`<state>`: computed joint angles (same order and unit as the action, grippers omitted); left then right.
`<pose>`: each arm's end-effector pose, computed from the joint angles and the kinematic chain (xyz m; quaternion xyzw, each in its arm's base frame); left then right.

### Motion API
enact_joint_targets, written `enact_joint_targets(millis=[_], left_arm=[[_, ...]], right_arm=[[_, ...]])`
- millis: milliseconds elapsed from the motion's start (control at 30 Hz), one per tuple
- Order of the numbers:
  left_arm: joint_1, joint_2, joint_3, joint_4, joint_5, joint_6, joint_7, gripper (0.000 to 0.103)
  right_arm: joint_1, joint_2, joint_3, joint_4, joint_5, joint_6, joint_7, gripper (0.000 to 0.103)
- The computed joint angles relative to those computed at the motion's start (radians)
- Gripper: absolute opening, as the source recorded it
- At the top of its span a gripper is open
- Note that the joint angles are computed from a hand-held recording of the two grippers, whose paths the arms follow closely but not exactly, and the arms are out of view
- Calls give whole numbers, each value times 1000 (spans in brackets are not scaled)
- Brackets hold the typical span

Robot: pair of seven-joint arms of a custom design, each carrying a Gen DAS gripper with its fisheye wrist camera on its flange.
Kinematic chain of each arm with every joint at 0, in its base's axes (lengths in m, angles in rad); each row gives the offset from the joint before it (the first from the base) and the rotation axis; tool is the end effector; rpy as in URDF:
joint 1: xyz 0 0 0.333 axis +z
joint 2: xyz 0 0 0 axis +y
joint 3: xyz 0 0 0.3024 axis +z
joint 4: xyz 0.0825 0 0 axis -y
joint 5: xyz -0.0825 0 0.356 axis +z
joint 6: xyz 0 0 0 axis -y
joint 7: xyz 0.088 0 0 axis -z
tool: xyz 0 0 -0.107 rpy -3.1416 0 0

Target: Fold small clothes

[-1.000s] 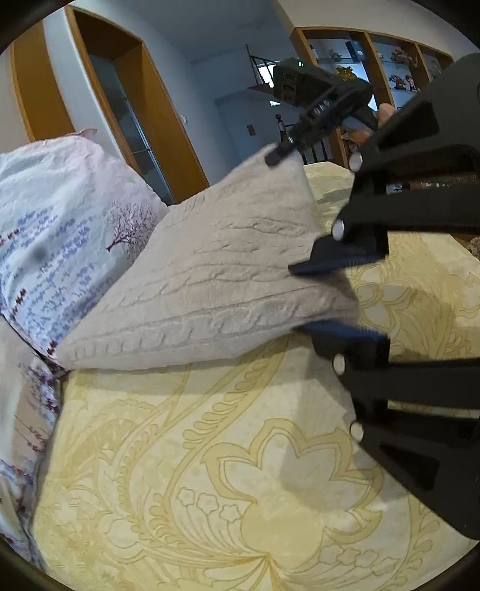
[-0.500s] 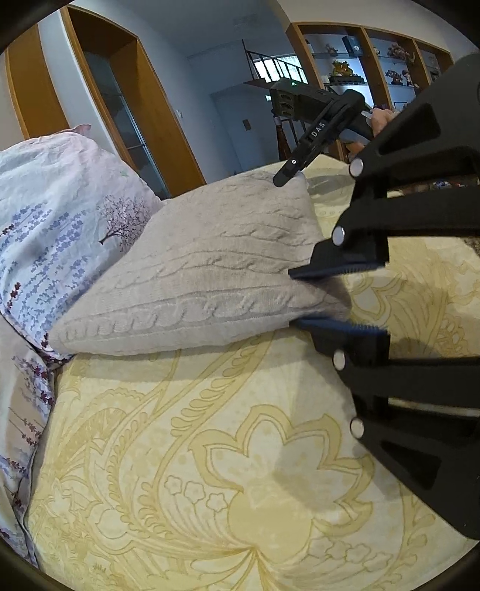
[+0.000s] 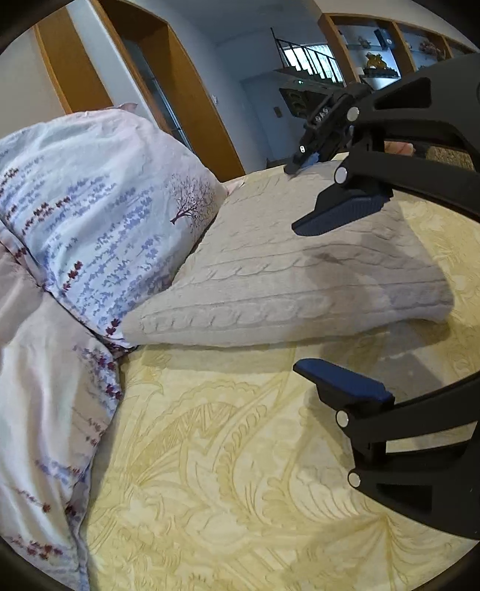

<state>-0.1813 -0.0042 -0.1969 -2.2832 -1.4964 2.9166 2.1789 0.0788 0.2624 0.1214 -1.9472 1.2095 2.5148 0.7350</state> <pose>0.4897 -0.1282 0.3897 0.7580 -0.4989 0.4184 0.0384 0.5960 0.1088 0.3784 -0.6694 0.6061 0.0785 0.4224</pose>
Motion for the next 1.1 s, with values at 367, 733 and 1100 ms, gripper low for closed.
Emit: enact_joint_targets(millis=[367, 733, 1100], left_arm=[[13, 64, -6, 53, 5, -32, 7, 69], [32, 83, -6, 81, -77, -100, 73, 71], [33, 105, -16, 92, -56, -109, 55, 71]], right_arm=[[4, 39, 11, -6, -20, 111, 23, 9], [-31, 5, -19, -8, -2, -45, 52, 73], [-56, 85, 9, 67, -95, -174, 73, 73]])
